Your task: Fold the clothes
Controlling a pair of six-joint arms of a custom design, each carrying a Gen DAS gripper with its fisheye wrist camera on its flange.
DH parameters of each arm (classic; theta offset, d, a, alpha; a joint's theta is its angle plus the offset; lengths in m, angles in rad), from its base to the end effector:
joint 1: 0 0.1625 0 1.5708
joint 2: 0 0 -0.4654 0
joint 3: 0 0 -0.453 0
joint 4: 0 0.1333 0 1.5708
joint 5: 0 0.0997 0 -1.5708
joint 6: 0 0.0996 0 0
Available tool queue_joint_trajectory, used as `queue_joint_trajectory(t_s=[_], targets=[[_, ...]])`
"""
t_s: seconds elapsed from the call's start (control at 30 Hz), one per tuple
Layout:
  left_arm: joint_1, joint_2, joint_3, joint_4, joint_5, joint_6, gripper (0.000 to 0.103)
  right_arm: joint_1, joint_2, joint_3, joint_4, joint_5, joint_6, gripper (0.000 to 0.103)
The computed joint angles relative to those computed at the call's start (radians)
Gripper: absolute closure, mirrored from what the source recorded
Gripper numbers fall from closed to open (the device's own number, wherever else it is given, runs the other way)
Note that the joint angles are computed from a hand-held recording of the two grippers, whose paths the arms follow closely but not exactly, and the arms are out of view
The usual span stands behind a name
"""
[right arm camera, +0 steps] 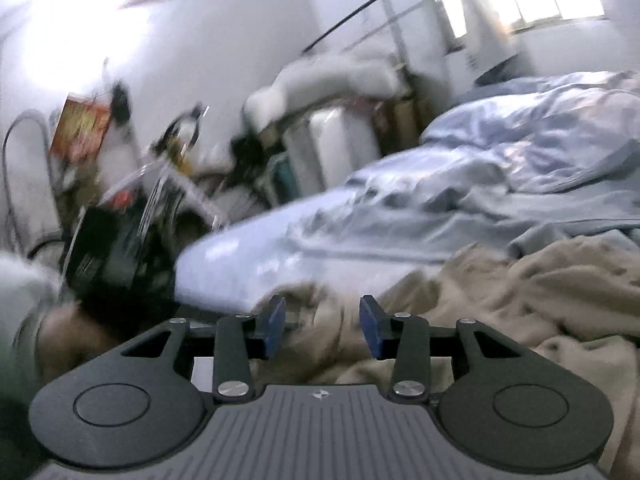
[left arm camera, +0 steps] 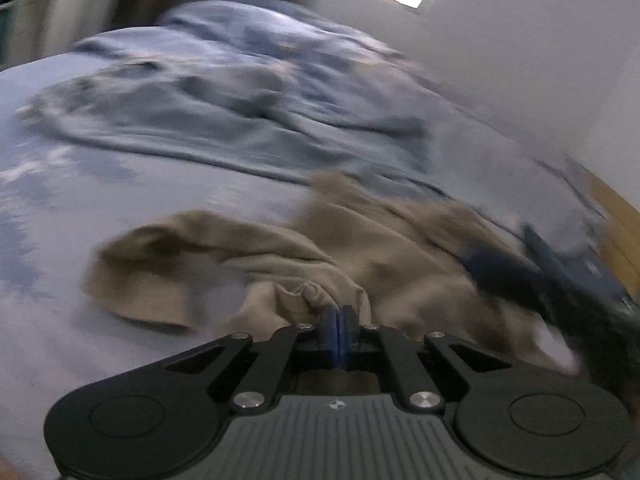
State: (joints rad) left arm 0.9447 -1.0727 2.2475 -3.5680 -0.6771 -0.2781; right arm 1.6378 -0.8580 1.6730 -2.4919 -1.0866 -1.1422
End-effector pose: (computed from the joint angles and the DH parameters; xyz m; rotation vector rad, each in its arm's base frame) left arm -0.1283 -0.5374 0.1840 -0.0755 2.3609 -1.3910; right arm 0.2277 -0.7099 0.1078 -1.5874 2.2343 -0.4716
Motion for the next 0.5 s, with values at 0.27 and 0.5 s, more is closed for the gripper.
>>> queue_joint_trajectory(t_s=[0.27,0.5], targets=[[0.020,0.032,-0.034,0.256,-0.314,0.100,0.103,0.006,0.006,-0.043,0.063,-0.005,0.026,0.057],[0.023,0.018,-0.023,0.274,-0.344,0.141,0.100,0.034,0.016,-0.024,0.022,-0.173,-0.021,0.057]])
